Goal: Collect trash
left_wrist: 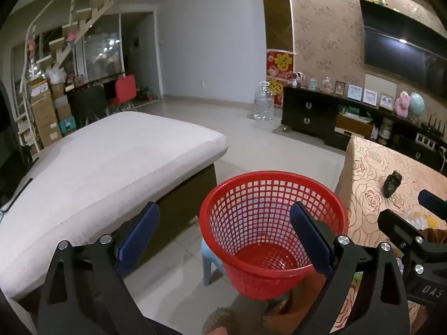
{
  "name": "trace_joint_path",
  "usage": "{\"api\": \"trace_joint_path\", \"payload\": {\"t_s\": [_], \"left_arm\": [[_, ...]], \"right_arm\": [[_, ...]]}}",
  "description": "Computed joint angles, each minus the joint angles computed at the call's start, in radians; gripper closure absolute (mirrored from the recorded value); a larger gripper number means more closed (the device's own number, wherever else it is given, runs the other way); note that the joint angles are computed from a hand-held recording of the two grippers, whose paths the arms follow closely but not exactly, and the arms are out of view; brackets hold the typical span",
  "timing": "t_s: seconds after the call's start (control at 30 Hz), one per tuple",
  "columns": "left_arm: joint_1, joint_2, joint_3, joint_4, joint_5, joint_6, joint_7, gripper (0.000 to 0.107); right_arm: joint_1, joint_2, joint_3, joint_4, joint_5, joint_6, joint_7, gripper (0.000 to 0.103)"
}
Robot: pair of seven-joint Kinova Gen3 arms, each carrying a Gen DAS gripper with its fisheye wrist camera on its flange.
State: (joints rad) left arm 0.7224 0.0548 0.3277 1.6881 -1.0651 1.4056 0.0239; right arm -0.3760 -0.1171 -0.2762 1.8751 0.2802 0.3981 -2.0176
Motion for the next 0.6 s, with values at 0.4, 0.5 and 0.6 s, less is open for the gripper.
{"api": "trace_joint_path", "payload": {"t_s": [0.4,0.5,0.6], "left_arm": [[-0.004,-0.003,0.001,0.000,0.007,-0.007,-0.003,0.017],[-0.005,-0.004,0.000,0.000,0.008,-0.008,-0.003,0.017],[-0.005,-0.004,0.001,0.000,0.007,-0.008,-0.004,0.017]], "right_arm": [[-0.020,0.014,0.021,-0.007,-0.041,-0.001,0.036,0.006],[-0.023,0.021,0.033,-0.005,-0.069,-0.008,0.066,0.006],[-0.020,0.024,0.035,-0.005,-0.078,-0.008,0.073,0.006]]}}
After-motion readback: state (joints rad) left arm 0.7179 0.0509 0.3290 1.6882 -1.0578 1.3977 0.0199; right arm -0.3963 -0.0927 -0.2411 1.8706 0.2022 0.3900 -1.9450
